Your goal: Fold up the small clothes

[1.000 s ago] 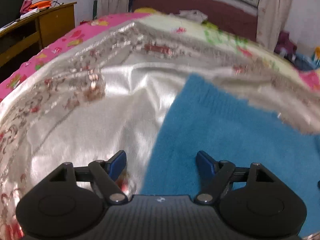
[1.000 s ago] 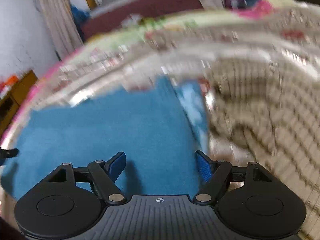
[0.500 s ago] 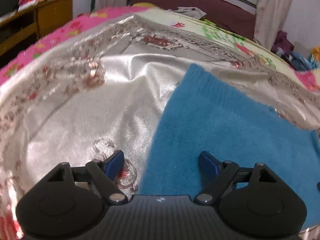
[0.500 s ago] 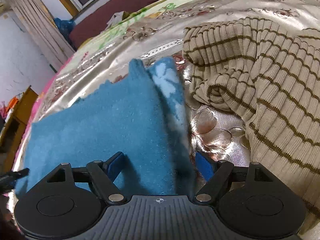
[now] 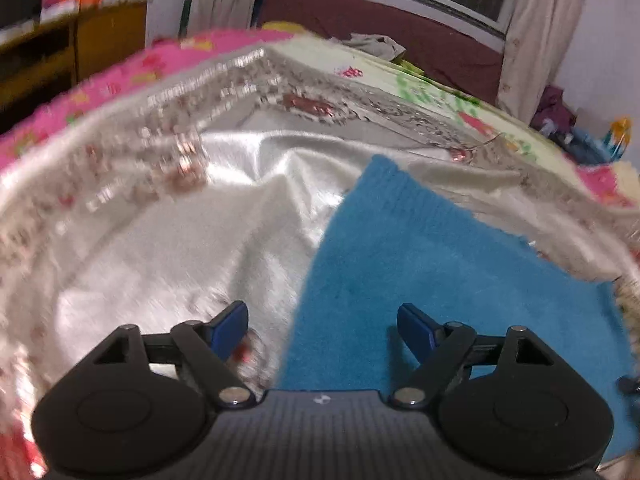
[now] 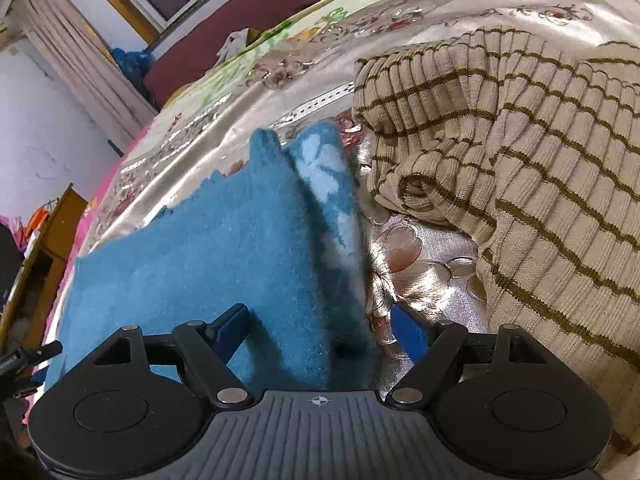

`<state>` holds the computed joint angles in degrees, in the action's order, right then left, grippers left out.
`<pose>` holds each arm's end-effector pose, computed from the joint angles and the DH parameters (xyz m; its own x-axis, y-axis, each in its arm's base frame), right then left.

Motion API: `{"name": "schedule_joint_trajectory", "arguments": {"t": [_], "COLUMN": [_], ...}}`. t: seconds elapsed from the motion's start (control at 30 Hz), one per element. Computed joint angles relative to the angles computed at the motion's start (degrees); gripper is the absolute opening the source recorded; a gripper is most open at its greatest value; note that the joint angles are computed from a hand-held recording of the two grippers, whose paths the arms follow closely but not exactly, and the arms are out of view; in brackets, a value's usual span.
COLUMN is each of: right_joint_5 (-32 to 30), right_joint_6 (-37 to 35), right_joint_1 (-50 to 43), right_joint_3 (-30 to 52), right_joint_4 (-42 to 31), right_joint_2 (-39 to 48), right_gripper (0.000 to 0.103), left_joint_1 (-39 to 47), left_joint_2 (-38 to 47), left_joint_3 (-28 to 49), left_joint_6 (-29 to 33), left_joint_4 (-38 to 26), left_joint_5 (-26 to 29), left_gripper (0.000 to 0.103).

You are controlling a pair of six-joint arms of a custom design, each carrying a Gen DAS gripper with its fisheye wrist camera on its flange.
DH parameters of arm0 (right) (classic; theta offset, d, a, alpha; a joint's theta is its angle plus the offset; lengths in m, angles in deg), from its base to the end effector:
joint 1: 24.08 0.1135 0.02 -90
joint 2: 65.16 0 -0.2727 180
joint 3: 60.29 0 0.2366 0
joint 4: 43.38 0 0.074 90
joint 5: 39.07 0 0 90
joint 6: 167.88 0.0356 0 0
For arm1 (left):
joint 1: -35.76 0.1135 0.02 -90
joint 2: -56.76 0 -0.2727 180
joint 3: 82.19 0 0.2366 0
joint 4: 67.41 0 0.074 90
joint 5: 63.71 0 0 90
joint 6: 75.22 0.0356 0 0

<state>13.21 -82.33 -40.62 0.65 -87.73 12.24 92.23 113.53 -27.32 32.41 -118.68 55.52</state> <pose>0.2336 -0.0467 0.2234 -0.8296 0.1824 -0.5277 -0.1256 0.8600 0.4947 0.1084 0.1321 0.2497 -0.5927 -0.4160 -0.6897 -0.4053 0.8940 -0.1909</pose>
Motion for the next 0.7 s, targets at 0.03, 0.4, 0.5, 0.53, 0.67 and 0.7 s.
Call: {"name": "schedule_joint_trajectory", "arguments": {"t": [0.03, 0.4, 0.5, 0.53, 0.67, 0.7], "right_joint_5": [-0.21, -6.9, -7.39, -7.85, -10.76, -11.76], "right_joint_6": [0.12, -4.76, -2.69, -4.37, -6.24, -4.03], "right_joint_1": [-0.18, -2.96, -2.26, -2.72, -4.36, -4.4], "right_joint_3": [-0.22, 1.6, 1.43, 1.38, 0.87, 0.56], "right_joint_4": [0.29, -6.36, -5.26, -6.15, -5.96, -4.32], "right_joint_2": [-0.15, 2.81, 2.91, 2.67, 4.3, 5.03], "right_gripper": [0.079, 0.084, 0.084, 0.084, 0.085, 0.085], "left_joint_1": [-0.47, 0.76, 2.4, 2.72, 1.6, 0.64], "left_joint_2": [0.45, 8.2, 10.26, 10.53, 12.29, 12.41], "left_joint_3": [-0.01, 1.53, 2.3, 2.48, 2.78, 2.66], "left_joint_6": [0.59, 5.2, 6.03, 7.12, 6.69, 5.7], "left_joint_4": [0.3, -4.33, -5.38, -5.89, -5.56, -5.0], "left_joint_5": [-0.87, 5.92, 8.28, 8.65, 9.43, 9.28], "left_gripper": [0.087, 0.089, 0.089, 0.089, 0.091, 0.092]}}
